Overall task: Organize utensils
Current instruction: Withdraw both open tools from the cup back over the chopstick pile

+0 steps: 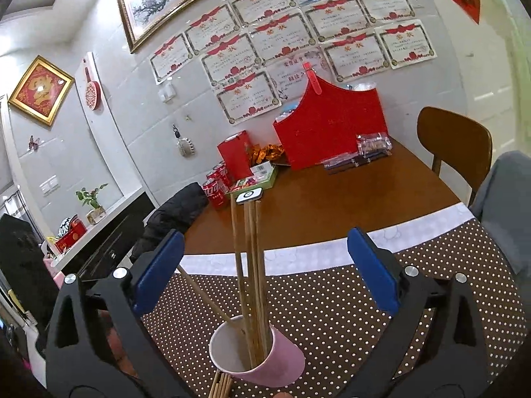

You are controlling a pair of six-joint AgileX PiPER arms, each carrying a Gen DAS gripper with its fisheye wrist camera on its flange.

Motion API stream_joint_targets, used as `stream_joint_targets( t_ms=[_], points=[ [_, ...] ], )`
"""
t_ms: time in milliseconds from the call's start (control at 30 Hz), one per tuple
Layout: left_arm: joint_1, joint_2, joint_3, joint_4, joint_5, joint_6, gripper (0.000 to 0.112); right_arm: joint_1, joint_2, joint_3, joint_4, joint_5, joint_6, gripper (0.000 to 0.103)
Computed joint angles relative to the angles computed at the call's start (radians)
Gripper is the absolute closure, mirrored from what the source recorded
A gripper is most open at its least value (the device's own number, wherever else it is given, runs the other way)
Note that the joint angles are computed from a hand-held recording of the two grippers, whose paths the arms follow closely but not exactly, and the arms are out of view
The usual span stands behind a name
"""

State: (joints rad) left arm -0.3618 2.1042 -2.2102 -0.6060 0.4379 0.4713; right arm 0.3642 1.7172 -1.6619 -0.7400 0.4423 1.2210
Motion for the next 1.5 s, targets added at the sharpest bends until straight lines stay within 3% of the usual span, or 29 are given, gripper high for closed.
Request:
stream_joint_targets(
  t_ms=[167, 333, 467, 700, 867, 1167, 1500],
  points=[
    [0.004, -0.136, 0.189, 0.113, -0.026, -0.035, 0.032, 0.021, -0.016, 0.005, -0.03, 0.007, 0.015, 0.006],
    [0.048, -0.26, 0.358, 0.114, -0.021, -0.024, 0.032, 0.064, -0.024, -0.012, -0.059, 0.047, 0.019, 0.006],
    [0.08, -0.339, 0.469, 0.148, -0.005, -0.038, 0.032, 0.152, -0.069, 0.043, -0.164, 0.129, 0.11, 0.006],
    [0.128, -0.437, 0.648, 0.107, 0.01, 0.026, 0.032, 0.293, -0.116, 0.097, -0.204, 0.303, 0.12, 0.006],
    [0.15, -0.473, 0.751, 0.078, 0.01, 0.069, 0.032, 0.344, -0.143, 0.164, -0.217, 0.366, 0.162, 0.006],
    [0.157, -0.475, 0.859, 0.086, 0.008, 0.075, 0.032, 0.36, -0.178, 0.293, -0.215, 0.353, 0.267, 0.006],
    [0.138, -0.447, 0.935, 0.157, 0.021, 0.059, 0.032, 0.346, -0.142, 0.397, -0.143, 0.262, 0.296, 0.006]
  ],
)
